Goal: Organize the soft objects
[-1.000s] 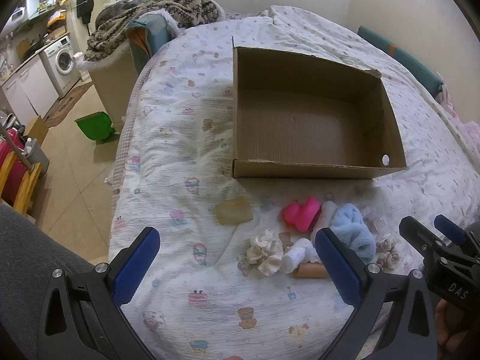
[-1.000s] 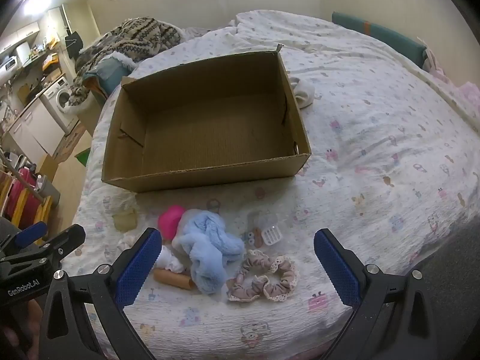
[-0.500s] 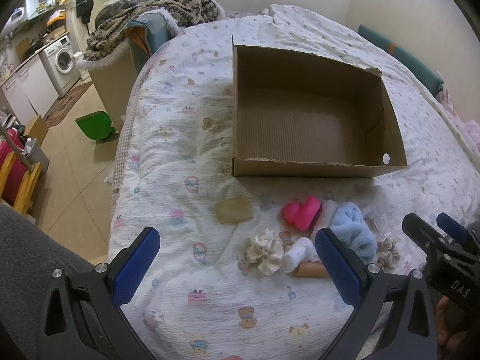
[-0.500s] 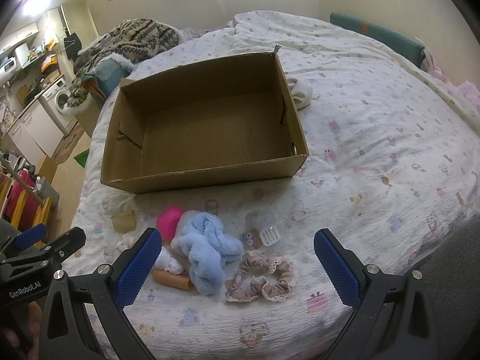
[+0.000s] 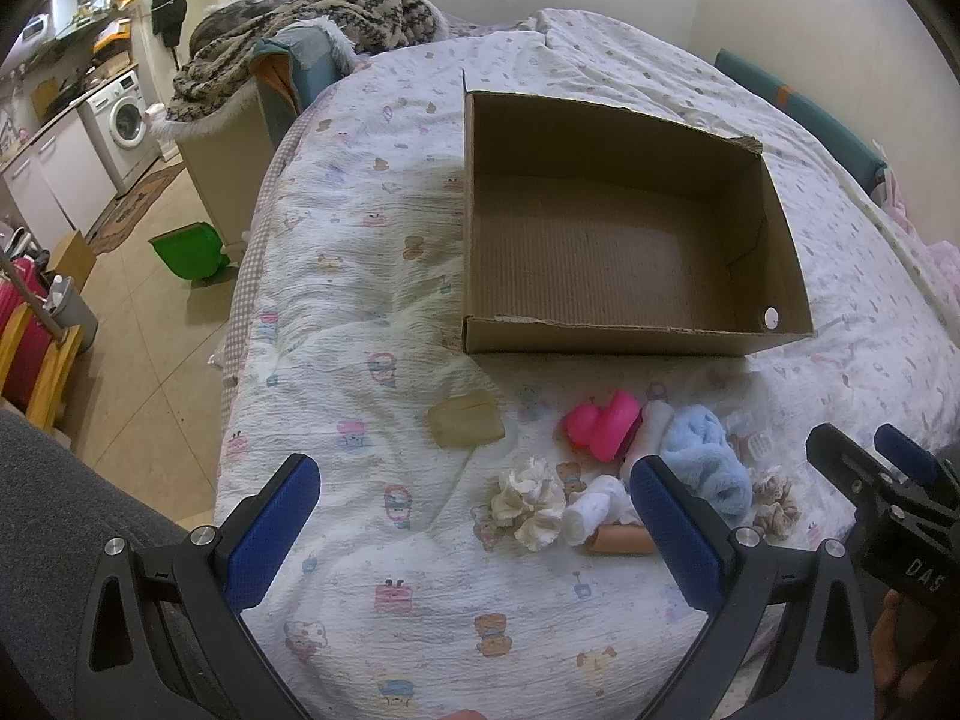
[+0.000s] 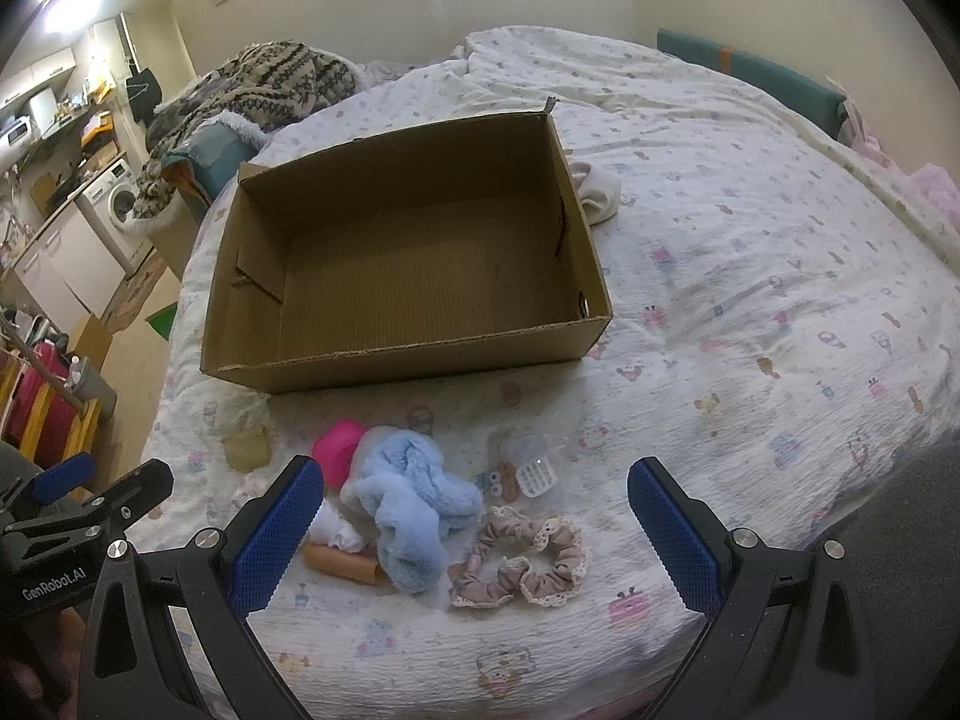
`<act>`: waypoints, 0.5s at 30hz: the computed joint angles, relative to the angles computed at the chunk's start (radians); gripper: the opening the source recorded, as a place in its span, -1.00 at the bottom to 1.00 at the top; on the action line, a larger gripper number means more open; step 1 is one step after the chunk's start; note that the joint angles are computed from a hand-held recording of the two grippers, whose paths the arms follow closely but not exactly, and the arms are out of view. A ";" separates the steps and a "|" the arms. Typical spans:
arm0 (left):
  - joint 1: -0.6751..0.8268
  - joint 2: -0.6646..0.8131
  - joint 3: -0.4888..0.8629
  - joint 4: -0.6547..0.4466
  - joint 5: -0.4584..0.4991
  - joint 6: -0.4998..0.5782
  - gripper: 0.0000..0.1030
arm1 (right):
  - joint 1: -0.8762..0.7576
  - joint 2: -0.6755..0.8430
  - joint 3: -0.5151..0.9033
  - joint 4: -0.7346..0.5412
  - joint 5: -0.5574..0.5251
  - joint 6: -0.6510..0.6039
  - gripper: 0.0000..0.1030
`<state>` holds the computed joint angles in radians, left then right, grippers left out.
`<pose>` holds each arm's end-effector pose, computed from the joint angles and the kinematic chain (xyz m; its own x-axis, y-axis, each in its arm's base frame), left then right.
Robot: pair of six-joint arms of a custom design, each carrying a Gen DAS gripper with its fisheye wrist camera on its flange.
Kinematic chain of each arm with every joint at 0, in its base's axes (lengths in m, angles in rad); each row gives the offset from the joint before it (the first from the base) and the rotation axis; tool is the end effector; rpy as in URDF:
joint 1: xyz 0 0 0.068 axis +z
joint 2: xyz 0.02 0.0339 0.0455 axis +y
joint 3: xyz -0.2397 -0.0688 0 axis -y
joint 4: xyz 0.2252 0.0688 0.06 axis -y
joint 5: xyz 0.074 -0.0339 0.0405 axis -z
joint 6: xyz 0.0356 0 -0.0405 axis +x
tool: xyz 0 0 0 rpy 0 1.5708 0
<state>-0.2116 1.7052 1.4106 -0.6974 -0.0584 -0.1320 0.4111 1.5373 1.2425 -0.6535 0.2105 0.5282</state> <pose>0.3377 -0.0704 0.2514 -0.8348 0.0449 -0.5487 0.0692 0.9973 -0.0236 0.2856 0.1164 0.2566 -0.7839 0.1959 -0.5892 0.1343 0.9799 0.1472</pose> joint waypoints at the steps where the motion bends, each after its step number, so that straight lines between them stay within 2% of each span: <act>1: 0.000 0.001 0.002 0.000 0.000 0.000 1.00 | 0.000 -0.002 0.000 0.000 -0.001 0.000 1.00; 15: 0.000 0.003 0.005 -0.004 0.000 0.001 1.00 | 0.002 0.003 -0.006 0.015 -0.015 -0.003 1.00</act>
<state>-0.2111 1.7079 1.4154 -0.7011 -0.0580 -0.1309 0.4129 1.5400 1.2370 -0.6386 0.1957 0.5256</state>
